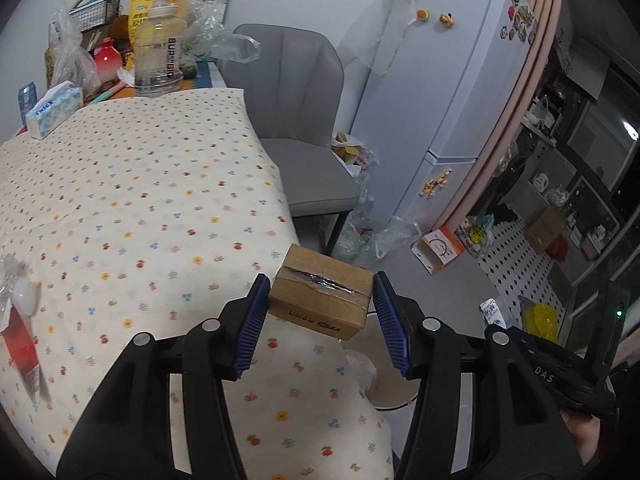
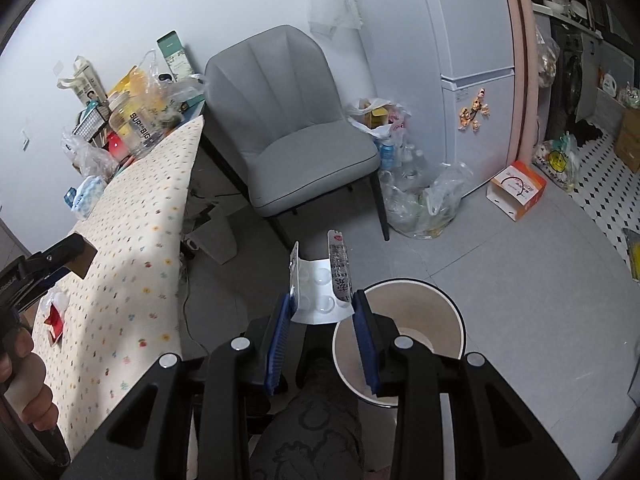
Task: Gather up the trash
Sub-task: 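Carry the box in the left tool while the right tool carries the blister pack to the bin, then open the right tool to drop the blister pack while the left tool drops the box into the bin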
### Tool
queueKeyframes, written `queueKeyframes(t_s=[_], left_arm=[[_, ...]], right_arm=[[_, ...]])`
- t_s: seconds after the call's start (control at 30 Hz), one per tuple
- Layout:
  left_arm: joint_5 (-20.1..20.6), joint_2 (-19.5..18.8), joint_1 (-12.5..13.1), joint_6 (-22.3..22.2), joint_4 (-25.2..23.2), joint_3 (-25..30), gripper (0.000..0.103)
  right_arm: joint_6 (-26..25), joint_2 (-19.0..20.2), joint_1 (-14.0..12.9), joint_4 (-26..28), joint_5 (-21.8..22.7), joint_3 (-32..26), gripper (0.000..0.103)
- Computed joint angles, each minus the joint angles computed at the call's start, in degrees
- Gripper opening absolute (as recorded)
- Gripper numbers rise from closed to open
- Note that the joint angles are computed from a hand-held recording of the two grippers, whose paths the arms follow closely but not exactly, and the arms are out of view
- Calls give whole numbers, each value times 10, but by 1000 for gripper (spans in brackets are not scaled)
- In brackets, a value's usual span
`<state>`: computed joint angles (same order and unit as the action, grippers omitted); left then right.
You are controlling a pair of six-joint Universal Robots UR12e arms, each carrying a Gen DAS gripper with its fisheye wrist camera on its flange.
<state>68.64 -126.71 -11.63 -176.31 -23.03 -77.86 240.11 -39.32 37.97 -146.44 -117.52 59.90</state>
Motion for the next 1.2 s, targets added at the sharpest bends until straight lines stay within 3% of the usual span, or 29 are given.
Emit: queueKeyframes(t_s=[0.03,0.1,0.13,0.47,0.77,0.8,0.83,0.9,1.2], left_arm=[[-1,-1,-1,1,-2,2,53],[-3,-4,-6,6,-8,7,53],[-5,-5,-9,11,-11,10,53],[-22,-21,-36,51,-52,37,53],[-67,-39,-65,94,-99,70,54],[-78,-41,-66,99,-106,75,65],[-88,-43,-68,100,-110,77,86],[-99,-42,-69,95,-88,71,97],[-83,-25,-55,74,-67,49,97]], right_arm=[[4,0,-1,5,-3,0,34],[25,-4,-2,0,-15,12,52],[31,-7,-2,-5,-21,19,56],[86,-53,1,-35,-50,107,56],[146,-97,8,-30,-101,171,56],[154,-100,8,-29,-103,177,56],[158,-102,9,-29,-104,181,56],[165,-106,9,-29,-105,186,56],[142,-93,12,-45,-97,169,58]])
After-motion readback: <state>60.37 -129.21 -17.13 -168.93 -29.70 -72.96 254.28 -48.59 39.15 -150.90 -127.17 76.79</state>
